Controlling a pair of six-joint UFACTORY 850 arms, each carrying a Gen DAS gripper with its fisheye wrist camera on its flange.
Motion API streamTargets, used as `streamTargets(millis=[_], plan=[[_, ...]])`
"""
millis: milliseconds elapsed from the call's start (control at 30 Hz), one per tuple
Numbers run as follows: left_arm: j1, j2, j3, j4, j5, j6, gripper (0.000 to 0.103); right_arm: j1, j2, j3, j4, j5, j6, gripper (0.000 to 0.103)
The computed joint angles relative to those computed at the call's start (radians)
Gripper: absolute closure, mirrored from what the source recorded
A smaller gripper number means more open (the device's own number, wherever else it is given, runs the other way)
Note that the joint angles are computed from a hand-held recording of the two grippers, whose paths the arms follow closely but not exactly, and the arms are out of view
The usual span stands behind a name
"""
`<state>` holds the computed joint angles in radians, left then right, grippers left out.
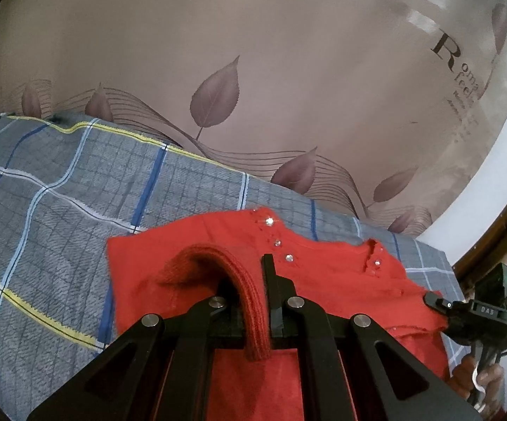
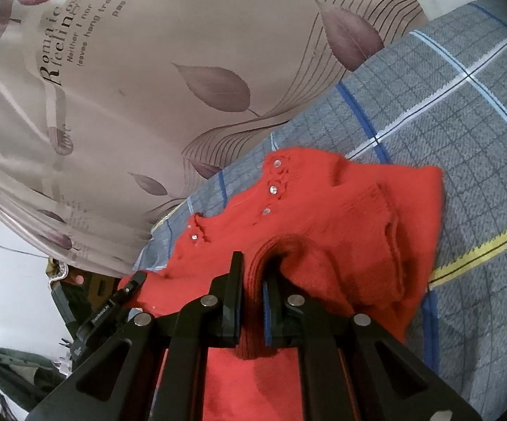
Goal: Fold small clothes
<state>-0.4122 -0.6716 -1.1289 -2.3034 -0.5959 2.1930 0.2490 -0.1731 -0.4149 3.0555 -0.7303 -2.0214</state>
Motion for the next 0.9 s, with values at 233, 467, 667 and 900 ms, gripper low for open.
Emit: streamTargets(millis=[233,467,667,900], plan=[[-0.001,-0.016,-0.018,0.012,0.011,-0.020,0.097,-0.008,-0.015,-0.007,-0.010,-0.008,0.005,0.095],[-0.001,-0.026,-0.030,0.026,0.023,-0.048,0.097,-0.018,-0.025,-0.012,-0.026,-0.020,0.015,0.095],[0.006,-0.043,-0.058,0.110,0.031,-0.171,0.095,-0.038,-0.034,-0.004,-0.064,-0.066,0.061,0.091],[0.011,-0.052,-0.083,0.176,0.038,-0.275,0.075,-0.077,-0.061,0.018,-0.119,-0.188,0.171,0.088]])
